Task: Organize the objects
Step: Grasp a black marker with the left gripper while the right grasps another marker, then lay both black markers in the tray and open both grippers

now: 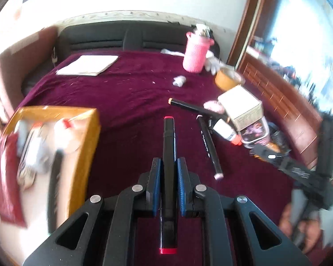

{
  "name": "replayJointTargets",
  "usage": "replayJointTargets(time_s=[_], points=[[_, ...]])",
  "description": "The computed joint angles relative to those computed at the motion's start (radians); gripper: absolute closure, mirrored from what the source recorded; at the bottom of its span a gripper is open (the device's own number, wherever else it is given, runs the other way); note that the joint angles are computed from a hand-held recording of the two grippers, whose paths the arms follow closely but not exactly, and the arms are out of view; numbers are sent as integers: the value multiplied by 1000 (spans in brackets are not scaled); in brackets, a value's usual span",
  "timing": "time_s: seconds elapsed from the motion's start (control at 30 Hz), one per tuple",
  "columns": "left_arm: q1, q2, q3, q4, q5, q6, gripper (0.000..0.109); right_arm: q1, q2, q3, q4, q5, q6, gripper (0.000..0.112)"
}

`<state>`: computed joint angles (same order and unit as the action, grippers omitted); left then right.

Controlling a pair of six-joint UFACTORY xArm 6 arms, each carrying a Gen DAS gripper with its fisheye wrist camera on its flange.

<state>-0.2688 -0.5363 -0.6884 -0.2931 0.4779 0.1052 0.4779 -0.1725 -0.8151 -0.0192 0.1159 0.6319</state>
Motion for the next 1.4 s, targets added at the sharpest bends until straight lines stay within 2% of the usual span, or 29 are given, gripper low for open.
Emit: replayJointTargets(time_s=[0.03,0.13,0.17,0.27,0.37,0.4,0.5,0.57,0.63,0.67,0.77,0.9,1.03,1.17,1.3,1.4], points=[[18,-34,15,-42,19,30,97,3,1,-8,-25,19,26,34],[72,-128,63,-125,53,120,97,52,11,-59,34,100,-34,34],[88,-152,78,-140,50,144,97,63,23,-93,-5,144,-14,34],[145,-203,111,-234,63,251,97,106,105,-252,-94,307,1,34],[232,-239,122,-343,118,365,97,129,225,-432,-126,449,6,34],[265,-248,124,-367,138,397,97,133,272,-494,-128,497,9,37],[375,-265,130,-430,190,488,97,139,405,-672,-148,642,21,53],[460,-260,128,-489,236,556,97,139,484,-779,-177,745,42,56],[516,-251,128,-527,260,599,97,136,540,-849,-179,808,62,69],[546,-242,128,-543,271,618,97,133,556,-865,-186,825,79,71],[592,-206,122,-571,289,645,97,135,554,-864,-249,827,125,99],[630,-188,122,-584,310,673,97,124,487,-777,-196,769,153,100],[646,-185,129,-568,326,669,97,121,362,-615,-111,631,162,100],[636,-172,125,-507,311,615,97,148,281,-529,68,508,42,100],[583,-134,102,-395,252,534,97,218,274,-544,262,466,-114,100],[555,-78,59,-355,275,508,97,273,331,-618,415,478,-225,100]])
